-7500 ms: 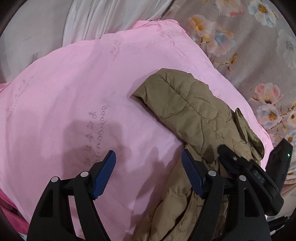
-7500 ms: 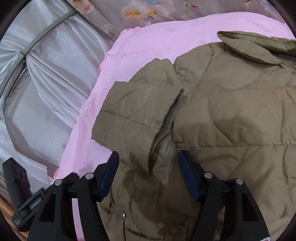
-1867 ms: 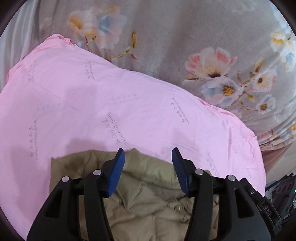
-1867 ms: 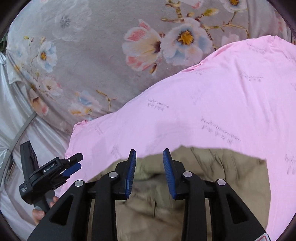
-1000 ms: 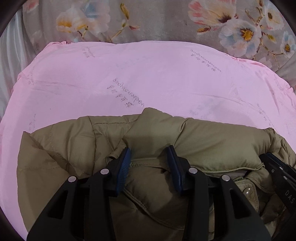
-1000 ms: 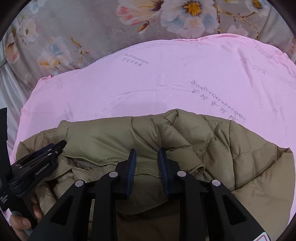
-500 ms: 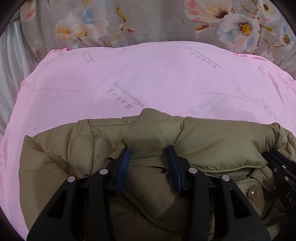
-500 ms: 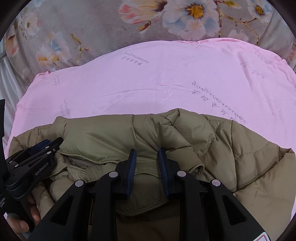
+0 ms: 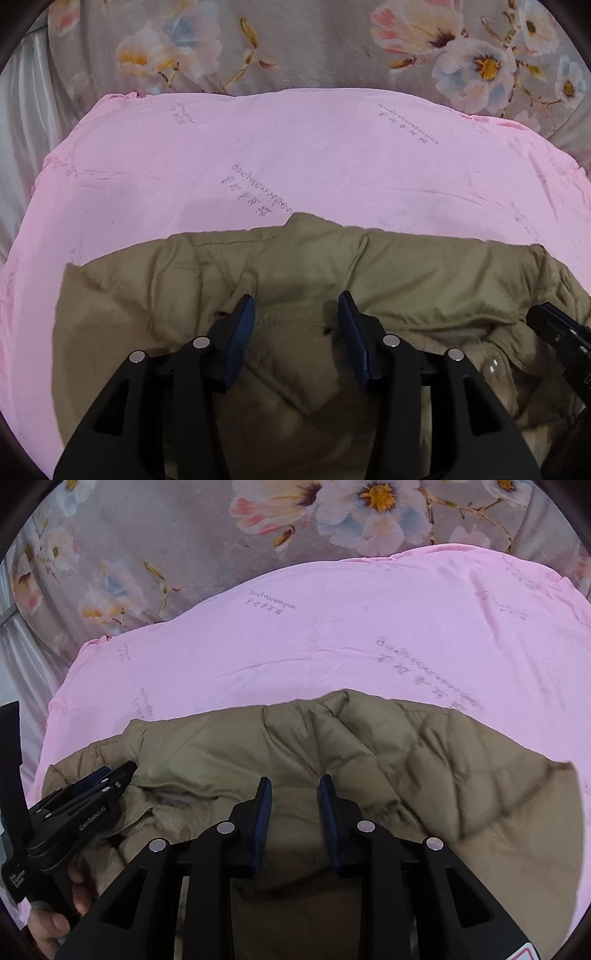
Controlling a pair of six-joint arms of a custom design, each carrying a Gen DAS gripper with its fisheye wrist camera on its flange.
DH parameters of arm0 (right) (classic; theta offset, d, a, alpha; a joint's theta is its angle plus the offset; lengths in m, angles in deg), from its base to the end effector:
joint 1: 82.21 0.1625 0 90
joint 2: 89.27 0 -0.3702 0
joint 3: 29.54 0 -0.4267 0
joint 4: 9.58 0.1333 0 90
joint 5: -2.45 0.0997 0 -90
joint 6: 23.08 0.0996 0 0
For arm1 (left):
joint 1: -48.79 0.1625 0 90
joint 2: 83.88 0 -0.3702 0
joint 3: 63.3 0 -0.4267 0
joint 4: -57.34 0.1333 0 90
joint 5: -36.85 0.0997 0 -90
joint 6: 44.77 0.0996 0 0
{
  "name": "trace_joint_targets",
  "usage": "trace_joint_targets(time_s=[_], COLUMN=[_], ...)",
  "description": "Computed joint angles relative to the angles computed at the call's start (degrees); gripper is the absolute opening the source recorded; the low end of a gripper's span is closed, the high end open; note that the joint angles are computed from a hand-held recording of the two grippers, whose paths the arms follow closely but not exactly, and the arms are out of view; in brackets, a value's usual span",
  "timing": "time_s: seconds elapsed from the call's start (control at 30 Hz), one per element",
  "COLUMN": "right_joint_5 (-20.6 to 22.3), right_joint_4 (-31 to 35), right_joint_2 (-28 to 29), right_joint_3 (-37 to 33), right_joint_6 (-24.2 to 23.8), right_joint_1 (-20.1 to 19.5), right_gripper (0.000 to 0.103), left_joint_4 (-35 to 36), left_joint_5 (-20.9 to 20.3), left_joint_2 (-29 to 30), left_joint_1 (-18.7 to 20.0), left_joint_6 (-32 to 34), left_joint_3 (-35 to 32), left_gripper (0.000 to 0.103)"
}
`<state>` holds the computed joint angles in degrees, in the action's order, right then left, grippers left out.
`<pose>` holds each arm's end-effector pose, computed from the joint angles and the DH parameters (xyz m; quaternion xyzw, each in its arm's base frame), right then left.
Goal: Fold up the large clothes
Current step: 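Fold the jacket half over with the left tool and release, then withdraw both open tools from the folded jacket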
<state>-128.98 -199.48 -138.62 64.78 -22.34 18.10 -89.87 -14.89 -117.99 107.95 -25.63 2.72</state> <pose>0.1847 -0.6387 0.1805 -0.0933 -0.8406 0.4596 0.2709 -0.2388 -0.7802 0.1165 0.3244 0.8659 -0.2384 0.2970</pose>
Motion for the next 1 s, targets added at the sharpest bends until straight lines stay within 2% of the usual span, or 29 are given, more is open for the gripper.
trace_joint_targets(time_s=[0.07,0.1,0.17,0.23,0.37,0.43,0.47,0.53,0.6,0.67,0.73,0.83,0.93,0.97,1.0], right_joint_5=[0.9,-0.06,-2.2,-2.62,0.36,1.44,2.52,6.31,8.28,7.92,8.57,12.75,12.59,12.89,13.59], right_joint_4=[-6.43,-8.72,-10.15,-8.38,1.44,5.59,6.92,4.81,0.25,-6.69,-10.94,-17.73,-19.9,-21.83,-23.8], right_joint_2=[-5.22,-8.13,-14.4,-21.6,-38.41,-43.31,-45.1,-45.81,-42.74,-37.38,-33.78,-29.19,-25.5,-24.03,-22.87], right_joint_3=[8.53,13.17,22.48,31.8,49.75,55.51,58.21,62.15,63.69,64.19,64.04,63.93,62.62,62.38,62.21], right_joint_6=[-1.37,-1.96,-1.23,2.38,14.46,20.63,23.96,27.19,28.35,28.66,28.94,28.52,27.85,27.52,27.25], right_joint_1=[2.08,3.34,5.41,6.54,7.54,8.38,8.86,9.13,10.13,12.13,13.53,13.85,14.73,14.84,14.58], right_gripper=[0.045,0.054,0.06,0.064,0.067,0.067,0.067,0.067,0.068,0.068,0.069,0.069,0.069,0.069,0.067], left_joint_4=[-2.27,-3.54,-1.6,3.71,17.86,21.43,22.34,24.44,26.5,29.07,31.57,29.85,31.09,31.71,32.14], left_joint_5=[-1.08,-3.12,-4.91,-6.12,-9.85,-11.72,-11.03,-9.29,-9.69,-10.94,-11.82,-12.06,-15.08,-15.88,-16.17], left_joint_2=[-6.0,-10.69,-17.56,-24.8,-36.43,-42.39,-45.1,-49.54,-53.23,-54.95,-56.15,-58.38,-59.71,-60.18,-60.52], left_joint_1=[-0.18,-0.01,0.36,1.38,5.24,7.21,7.49,7.68,8.25,9.09,10.12,9.97,9.85,9.65,9.25], left_joint_6=[-0.22,0.45,0.66,-1.27,-9.68,-12.55,-13.36,-14.76,-16.24,-17.78,-20.17,-19.66,-19.08,-18.69,-18.15], left_joint_3=[6.65,11.53,17.46,22.43,27.62,31.09,33.01,36.04,38.17,38.67,39.18,41.68,42.63,43.12,43.66], left_gripper=[0.088,0.09,0.09,0.091,0.091,0.091,0.091,0.091,0.091,0.091,0.091,0.091,0.09,0.087,0.078])
